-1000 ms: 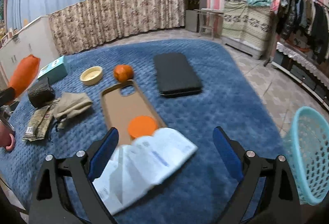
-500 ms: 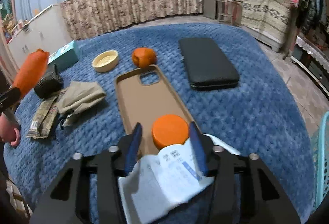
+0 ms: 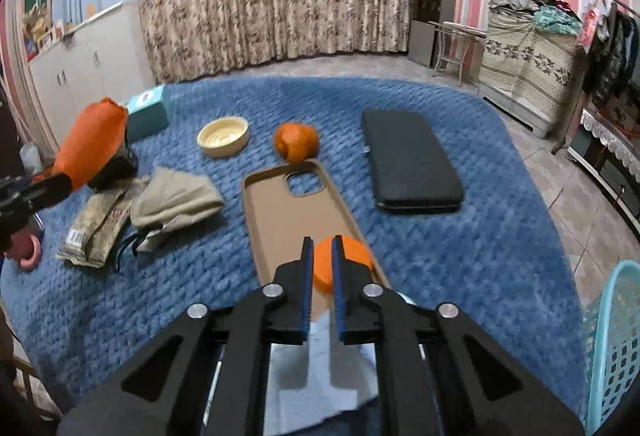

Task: Collect trash
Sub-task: 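Grasp the orange round lid with the right tool while the left tool holds the wrapper, then carry the orange lid and orange wrapper over the light-blue basket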

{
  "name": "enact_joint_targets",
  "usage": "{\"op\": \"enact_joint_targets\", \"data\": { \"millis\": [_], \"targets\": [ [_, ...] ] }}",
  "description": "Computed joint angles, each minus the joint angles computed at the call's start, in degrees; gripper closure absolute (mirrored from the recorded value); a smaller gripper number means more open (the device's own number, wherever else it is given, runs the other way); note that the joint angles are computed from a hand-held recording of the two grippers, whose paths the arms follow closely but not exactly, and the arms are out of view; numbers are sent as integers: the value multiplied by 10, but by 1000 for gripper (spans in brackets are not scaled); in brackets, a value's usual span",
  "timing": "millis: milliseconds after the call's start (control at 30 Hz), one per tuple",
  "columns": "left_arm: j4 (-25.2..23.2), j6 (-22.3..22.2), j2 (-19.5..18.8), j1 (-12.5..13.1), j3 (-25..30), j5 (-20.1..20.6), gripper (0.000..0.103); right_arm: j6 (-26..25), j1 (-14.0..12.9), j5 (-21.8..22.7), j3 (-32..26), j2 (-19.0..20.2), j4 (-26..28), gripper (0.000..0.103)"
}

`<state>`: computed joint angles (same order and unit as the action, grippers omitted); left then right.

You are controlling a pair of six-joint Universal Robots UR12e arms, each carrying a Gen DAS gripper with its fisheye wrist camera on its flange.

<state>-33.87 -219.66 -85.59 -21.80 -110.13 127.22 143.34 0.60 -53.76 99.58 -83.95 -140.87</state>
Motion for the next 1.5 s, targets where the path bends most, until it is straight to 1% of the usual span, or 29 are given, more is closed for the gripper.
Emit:
{"op": "enact_joint_targets", "data": {
  "millis": [100, 167, 200, 233, 267, 300, 400, 433, 567, 633, 867, 900, 967, 1000, 1067, 1167, 1200, 1267, 1300, 1367, 1433, 1500],
  "targets": [
    [2, 3, -1, -2, 2, 4, 79, 21, -8, 3, -10, 7, 17, 92],
    [-2, 1, -1, -2, 3, 4, 79, 21, -12, 16, -14, 10, 32, 89],
    [-6, -3, -1, -2, 3, 4, 79, 20, -13, 22, -14, 10, 37, 78],
    [-10, -9, 0, -2, 3, 4, 79, 19, -12, 25, -14, 10, 40, 64],
    [-12, -11, 0, -2, 2, 3, 79, 13, -9, 22, -14, 10, 42, 58],
    [-14, -15, 1, -1, 1, 1, 79, 11, -6, 17, -12, 9, 40, 55],
    [-13, -16, 3, 0, -1, -3, 79, -3, 5, -1, -16, 12, 63, 55],
    [-12, -15, 3, 1, -1, -3, 79, -7, 7, 0, -17, 13, 72, 55],
    [-3, -14, 4, 2, -4, -5, 79, -32, 11, 12, -12, 9, 77, 55],
    [-5, -14, 4, 2, -4, -4, 79, -26, 14, 6, -11, 9, 69, 55],
    [-5, -14, 4, 2, -4, -4, 79, 21, 14, -6, -8, 13, 33, 55],
    [-4, -14, 5, 2, -5, -4, 79, 24, 14, -9, -9, 14, 37, 55],
    [-6, -16, 5, 3, -4, -6, 79, 16, 16, -13, -17, 18, 69, 55],
    [-7, -16, 5, 3, -4, -7, 79, 11, 18, -13, -17, 18, 75, 55],
    [-6, -14, 6, 5, -6, -10, 79, 9, 21, -18, -11, 17, 55, 56],
    [-7, -11, 6, 7, -6, -16, 79, 26, 22, -12, -12, 20, 49, 57],
    [-9, -9, 5, 7, -5, -17, 79, 30, 24, -15, -11, 22, 42, 61],
    [-9, -7, 3, 7, -3, -19, 79, 20, 28, -23, -9, 21, 31, 63],
    [-9, -5, 2, 7, -2, -19, 79, 16, 28, -19, -7, 20, 28, 63],
    [-9, -1, 0, 7, 1, -18, 79, 17, 26, -16, 1, 14, 0, 63],
    [-5, 3, -3, 5, 6, -17, 79, 33, 16, -2, 9, 6, -34, 63],
    [4, 13, -5, 3, 9, -16, 79, 58, 0, 20, 14, -3, -66, 63]
  ]
}}
